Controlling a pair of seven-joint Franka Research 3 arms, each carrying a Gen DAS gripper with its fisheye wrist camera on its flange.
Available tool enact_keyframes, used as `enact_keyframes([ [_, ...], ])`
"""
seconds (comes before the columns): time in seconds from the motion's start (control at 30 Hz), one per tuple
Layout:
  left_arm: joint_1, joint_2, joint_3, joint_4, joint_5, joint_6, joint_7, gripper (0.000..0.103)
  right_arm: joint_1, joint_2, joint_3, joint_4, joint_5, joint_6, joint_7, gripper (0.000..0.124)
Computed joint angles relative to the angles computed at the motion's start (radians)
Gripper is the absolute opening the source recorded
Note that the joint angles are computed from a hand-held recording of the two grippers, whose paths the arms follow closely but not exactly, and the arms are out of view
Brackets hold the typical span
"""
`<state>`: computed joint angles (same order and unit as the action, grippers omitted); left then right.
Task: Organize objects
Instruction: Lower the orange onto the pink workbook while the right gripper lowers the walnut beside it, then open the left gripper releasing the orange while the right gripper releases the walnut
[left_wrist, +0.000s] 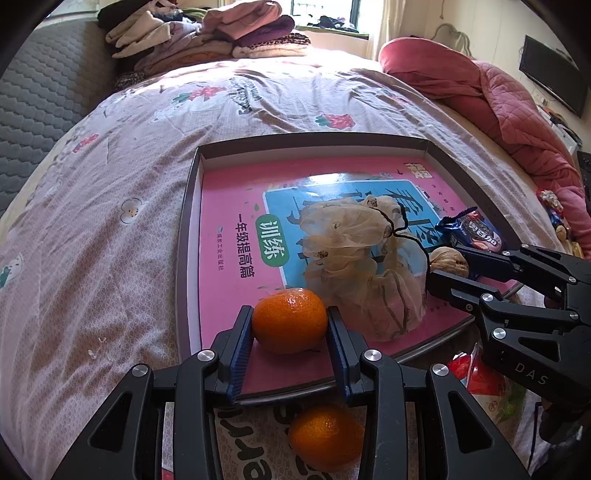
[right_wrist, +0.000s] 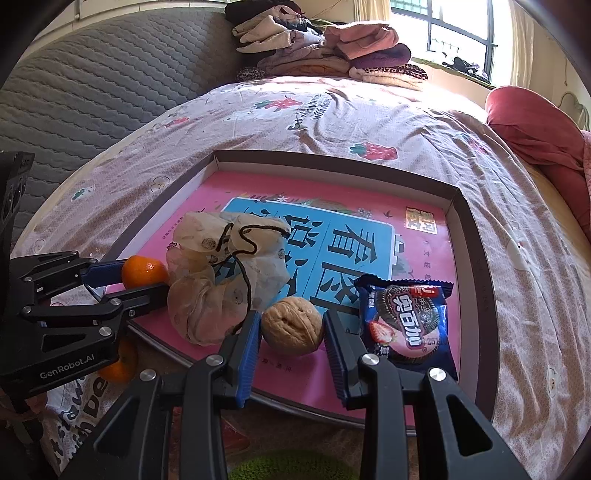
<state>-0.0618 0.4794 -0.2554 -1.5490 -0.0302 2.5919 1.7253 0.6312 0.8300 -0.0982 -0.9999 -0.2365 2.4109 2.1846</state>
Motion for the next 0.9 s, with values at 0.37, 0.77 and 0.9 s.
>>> enact_keyframes([
  [0.37,0.0,-0.003,0.001,0.001,0.004,-0.003,0.0,0.041,-0.001,0.003,-0.002,0.001,-0.001,-0.008,0.009,0.035],
  [0.77,0.001,-0.006,0.003,0.005,0.004,-0.006,-0.007,0.049,-0.003,0.0,-0.003,0.002,-0.006,-0.024,0.017,0.035],
  [0.9,0.0,-0.006,0.005,0.009,0.005,-0.014,-0.014,0.05,-0.001,0.002,-0.003,0.009,-0.008,-0.031,0.02,0.035],
])
